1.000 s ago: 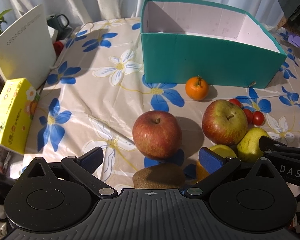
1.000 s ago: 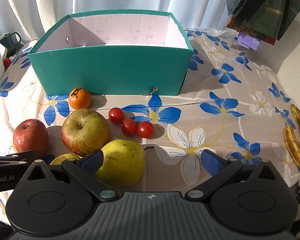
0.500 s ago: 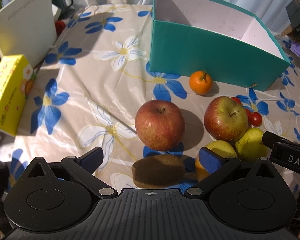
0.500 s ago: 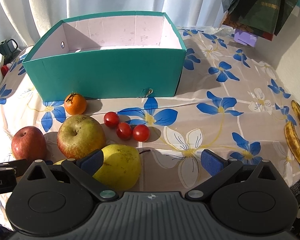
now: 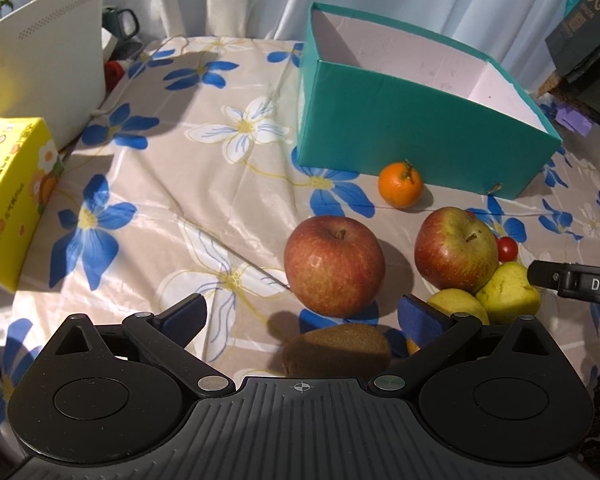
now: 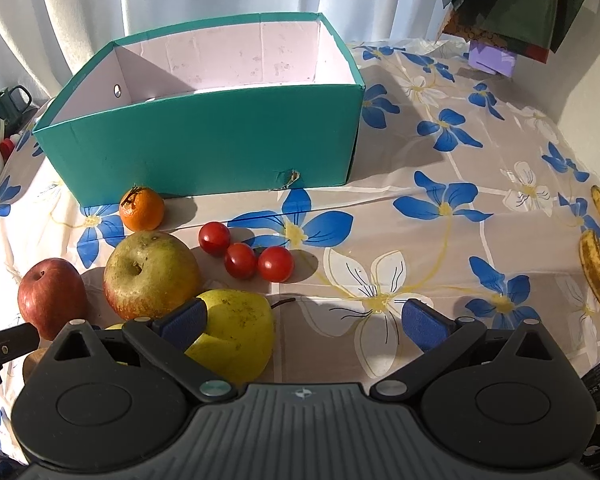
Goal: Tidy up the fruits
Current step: 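Close the left gripper on the kiwi while the right gripper grasps the yellow pear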
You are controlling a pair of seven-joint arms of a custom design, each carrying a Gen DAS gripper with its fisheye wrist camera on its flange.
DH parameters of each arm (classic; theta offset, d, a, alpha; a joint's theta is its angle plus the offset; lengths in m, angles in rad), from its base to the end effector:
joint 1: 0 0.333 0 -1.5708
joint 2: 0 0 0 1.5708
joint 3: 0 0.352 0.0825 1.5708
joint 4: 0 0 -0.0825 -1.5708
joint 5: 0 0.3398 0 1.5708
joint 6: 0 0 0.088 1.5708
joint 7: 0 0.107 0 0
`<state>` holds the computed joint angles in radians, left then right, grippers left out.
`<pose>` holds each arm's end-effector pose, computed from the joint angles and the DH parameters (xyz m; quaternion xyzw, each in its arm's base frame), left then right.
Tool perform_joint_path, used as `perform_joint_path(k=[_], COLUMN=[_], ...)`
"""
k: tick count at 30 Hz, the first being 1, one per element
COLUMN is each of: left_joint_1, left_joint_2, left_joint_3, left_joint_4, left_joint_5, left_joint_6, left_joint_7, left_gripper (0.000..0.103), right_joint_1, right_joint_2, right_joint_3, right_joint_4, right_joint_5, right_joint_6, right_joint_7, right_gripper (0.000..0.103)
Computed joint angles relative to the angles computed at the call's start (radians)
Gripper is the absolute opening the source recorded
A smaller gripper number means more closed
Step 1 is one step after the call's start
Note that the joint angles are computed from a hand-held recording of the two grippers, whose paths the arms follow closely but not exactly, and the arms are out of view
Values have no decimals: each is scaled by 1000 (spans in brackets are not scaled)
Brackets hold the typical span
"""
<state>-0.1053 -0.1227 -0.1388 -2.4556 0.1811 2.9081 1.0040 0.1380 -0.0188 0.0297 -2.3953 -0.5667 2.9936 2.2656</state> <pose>0.4560 -0.1268 0.4741 -0.7279 0.6231 -0.2414 0.1537 0.4830 0.1206 0.4544 -0.6736 0.6679 -0.2169 0.2306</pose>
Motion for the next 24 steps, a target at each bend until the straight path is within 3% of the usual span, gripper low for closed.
perform_joint_path(k=[2,7,10,11,12,14,20,24], left_joint_1=[-25,-4,-16,-19,-22,-34,-30,-31], left_joint_2=[9,31,54,61,66,80,93,94], left_joint_3=[10,-28,-28,-28,-26,-19,-30,-36], left_joint_4=[11,41,75,83,83,92,105,111], left_joint_5=[-54,68,53,44,27,-81,-38,10], left_joint_6=[-25,-90,-152,-165,-166,-180,-195,-205], left_joint_7=[58,-8,12,21,34,110,59,37], left_gripper=[103,103,103,98,87,78,78,74], right_joint_1=[-2,-38,-52,-45,-29,-6,123,171], right_joint_2=[-5,-13,-10,-9,-9,-10,-13,-5], right_joint_3=[-5,4,7,5,-1,-8,-80,-99], right_joint_4=[-17,-35,-50,-57,-68,-86,-110,-101], right_joint_5=[35,-15,7,59,138,267,661,867], right_joint_6=[48,136,189,197,205,223,236,231], right_joint_7=[-35,-2,-37,-88,-164,-282,-615,-808], right_gripper=[103,103,103,103,103,103,103,103])
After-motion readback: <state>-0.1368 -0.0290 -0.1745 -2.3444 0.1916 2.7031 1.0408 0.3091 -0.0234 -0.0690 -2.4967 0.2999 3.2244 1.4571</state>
